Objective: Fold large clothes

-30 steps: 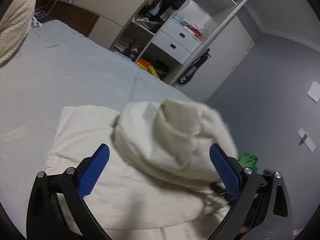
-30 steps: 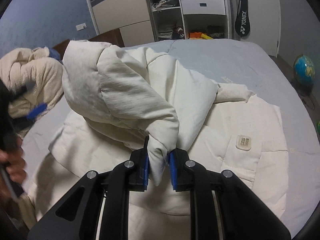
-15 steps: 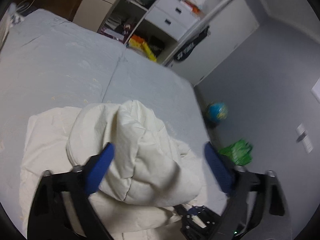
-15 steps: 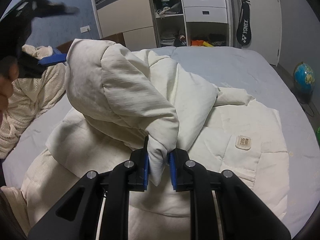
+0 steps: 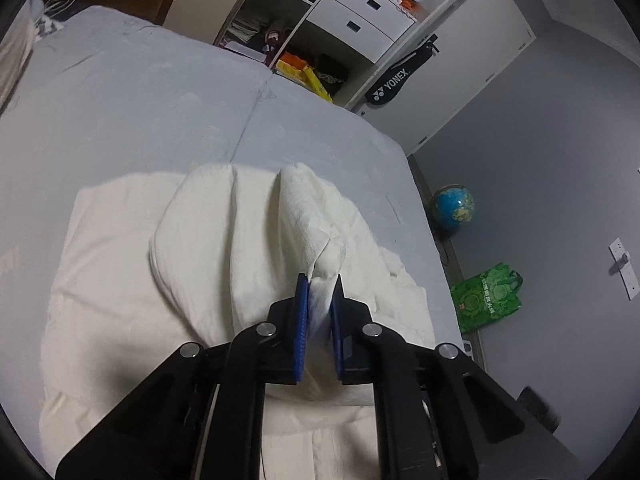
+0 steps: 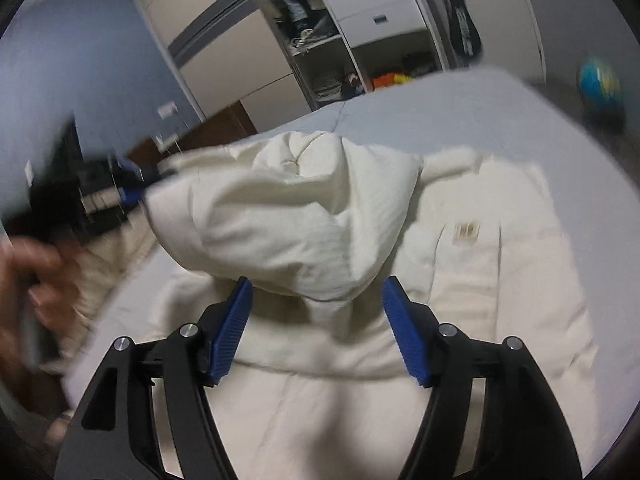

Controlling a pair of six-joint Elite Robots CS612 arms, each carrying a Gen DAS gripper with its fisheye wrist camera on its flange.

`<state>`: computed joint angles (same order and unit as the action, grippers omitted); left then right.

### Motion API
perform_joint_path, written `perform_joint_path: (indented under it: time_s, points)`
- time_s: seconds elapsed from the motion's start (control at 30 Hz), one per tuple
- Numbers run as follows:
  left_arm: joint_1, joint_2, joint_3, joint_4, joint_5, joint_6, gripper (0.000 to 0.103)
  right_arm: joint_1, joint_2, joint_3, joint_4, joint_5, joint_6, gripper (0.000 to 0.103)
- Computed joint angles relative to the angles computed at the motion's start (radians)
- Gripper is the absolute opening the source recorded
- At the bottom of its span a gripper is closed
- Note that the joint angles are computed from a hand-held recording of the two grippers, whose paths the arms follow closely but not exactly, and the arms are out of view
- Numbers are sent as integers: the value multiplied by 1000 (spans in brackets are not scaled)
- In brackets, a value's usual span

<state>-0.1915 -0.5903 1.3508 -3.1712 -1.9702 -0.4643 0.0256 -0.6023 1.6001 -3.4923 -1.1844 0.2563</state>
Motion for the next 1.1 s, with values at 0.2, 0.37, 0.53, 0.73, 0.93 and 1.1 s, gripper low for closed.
perform_joint_path:
  time_s: [0.2, 0.37, 0.53, 0.73, 0.93, 1.1]
  points:
    - [5, 0, 64, -64, -44, -50, 10, -39, -2, -33, 77, 254, 209, 64]
    - [3, 7, 87, -80, -63, -68, 10, -32, 22, -127, 313, 352, 291, 64]
    - [2, 13, 91, -62, -79, -59, 7, -9, 52, -189, 414, 329, 304, 57]
    - [6, 22, 67, -56, -92, -49, 6, 10, 61, -197, 277, 271, 294, 11]
    - [14, 18, 20, -112, -111, -80, 6, 20, 58, -276, 173, 262, 252, 10]
    - [13, 18, -37, -111, -101, -76, 5, 10, 84, -363, 126, 279, 278, 10]
